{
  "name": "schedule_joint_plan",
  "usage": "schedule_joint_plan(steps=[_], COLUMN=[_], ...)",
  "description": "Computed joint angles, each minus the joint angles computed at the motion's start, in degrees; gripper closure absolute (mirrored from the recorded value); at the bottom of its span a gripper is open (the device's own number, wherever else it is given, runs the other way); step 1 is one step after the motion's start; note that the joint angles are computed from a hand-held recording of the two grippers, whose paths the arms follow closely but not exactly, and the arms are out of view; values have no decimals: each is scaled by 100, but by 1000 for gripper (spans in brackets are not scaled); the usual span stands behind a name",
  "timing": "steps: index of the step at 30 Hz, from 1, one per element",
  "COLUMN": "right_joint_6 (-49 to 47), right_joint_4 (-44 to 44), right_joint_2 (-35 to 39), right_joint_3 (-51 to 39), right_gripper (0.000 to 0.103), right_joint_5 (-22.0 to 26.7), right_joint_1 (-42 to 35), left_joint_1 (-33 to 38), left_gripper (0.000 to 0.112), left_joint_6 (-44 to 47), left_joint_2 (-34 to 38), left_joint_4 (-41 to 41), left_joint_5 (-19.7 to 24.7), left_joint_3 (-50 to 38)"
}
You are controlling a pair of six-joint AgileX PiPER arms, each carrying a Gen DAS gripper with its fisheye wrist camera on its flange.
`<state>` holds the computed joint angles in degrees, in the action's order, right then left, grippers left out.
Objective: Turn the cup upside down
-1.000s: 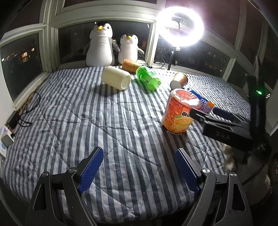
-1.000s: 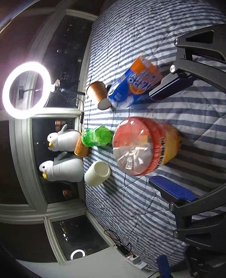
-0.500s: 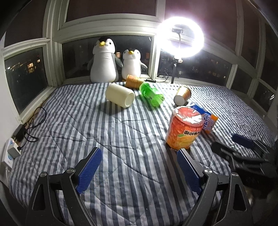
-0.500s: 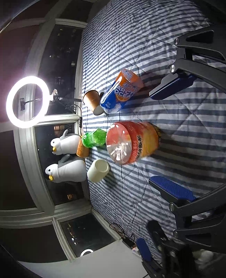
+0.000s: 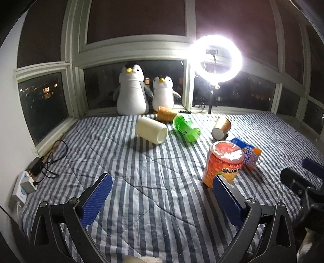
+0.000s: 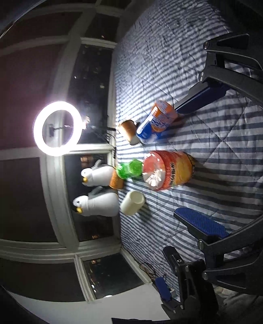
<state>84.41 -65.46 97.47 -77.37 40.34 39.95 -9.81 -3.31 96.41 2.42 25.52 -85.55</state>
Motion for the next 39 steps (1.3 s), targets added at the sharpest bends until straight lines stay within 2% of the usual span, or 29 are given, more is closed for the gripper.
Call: schedule_joint_plan(steps=[7,39], right_joint_6=[427,644], right_joint_4=[-454,-554], right_joint_2=[-150,-223], right_joint_3=[99,182], right_gripper=[7,5], right_joint_5=[399,399], right_joint_1=[203,231], left_joint_1=[-21,-73], left_gripper=[10,10], left_joint_6=[-91,-101], left_joint_2=[-155,-312], left_joint_4=[96,167], left_joint_5=[-95,-92], left_joint_3=[115,70])
